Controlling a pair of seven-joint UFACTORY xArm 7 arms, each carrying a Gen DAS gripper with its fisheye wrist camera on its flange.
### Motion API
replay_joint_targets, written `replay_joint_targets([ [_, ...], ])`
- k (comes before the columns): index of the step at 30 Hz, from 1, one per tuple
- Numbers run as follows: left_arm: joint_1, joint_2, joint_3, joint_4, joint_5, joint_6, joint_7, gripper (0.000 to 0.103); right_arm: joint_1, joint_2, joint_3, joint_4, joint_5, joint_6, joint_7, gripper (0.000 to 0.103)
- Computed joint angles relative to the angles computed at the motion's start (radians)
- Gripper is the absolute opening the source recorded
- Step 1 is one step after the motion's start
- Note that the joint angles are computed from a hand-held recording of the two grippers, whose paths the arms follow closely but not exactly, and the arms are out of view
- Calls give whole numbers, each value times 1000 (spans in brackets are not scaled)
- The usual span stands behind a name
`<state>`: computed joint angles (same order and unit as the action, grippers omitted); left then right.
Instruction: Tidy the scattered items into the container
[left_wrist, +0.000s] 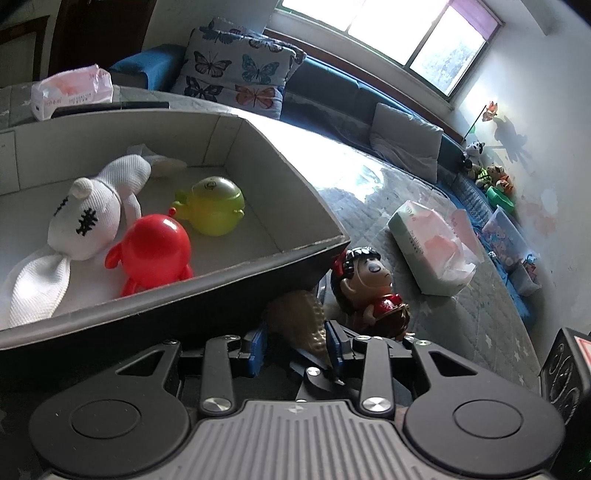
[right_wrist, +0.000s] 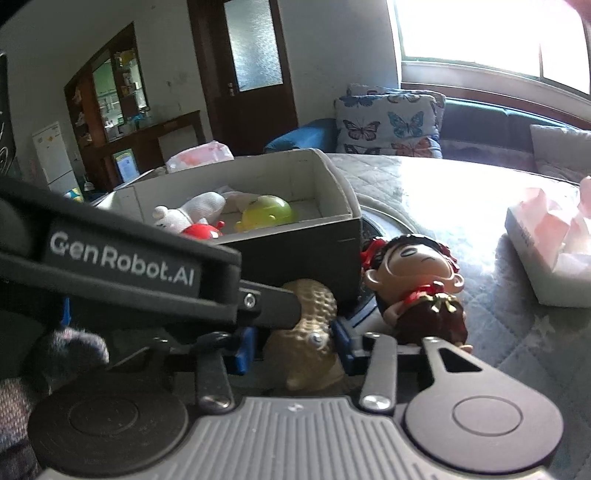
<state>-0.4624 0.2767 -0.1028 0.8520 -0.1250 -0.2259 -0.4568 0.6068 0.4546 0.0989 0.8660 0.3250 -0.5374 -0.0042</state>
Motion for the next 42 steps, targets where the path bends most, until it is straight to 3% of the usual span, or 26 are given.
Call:
replay_joint_targets([
  [11, 95, -56, -92, -75, 68, -65, -53, 29, 25, -39, -1, -37, 45, -24, -6, 40],
  [15, 78, -109, -76, -114, 62, -102, -49, 29, 46, -76, 3, -60, 82, -57, -43, 40],
  [20, 10, -166, -18, -121, -72, -123, 79, 29, 38, -99, 23, -36, 87, -81, -80, 40],
  [26, 66, -157, -16, -75, -94, -102, 108, 29, 9, -51, 33, 102, 37, -7, -80, 39],
  [30, 169, -124, -53, -44, 16, -77, 21, 29, -73, 13, 75, 207, -92, 82, 34, 39],
  [36, 318, -63, -135, -8, 189, -60, -114, 29, -67, 88, 48, 314, -167, 176, 108, 39],
  [42, 342, -21, -145, 17, 246, -53, -150, 28, -32, 121, 3, 351, -186, 216, 139, 39],
])
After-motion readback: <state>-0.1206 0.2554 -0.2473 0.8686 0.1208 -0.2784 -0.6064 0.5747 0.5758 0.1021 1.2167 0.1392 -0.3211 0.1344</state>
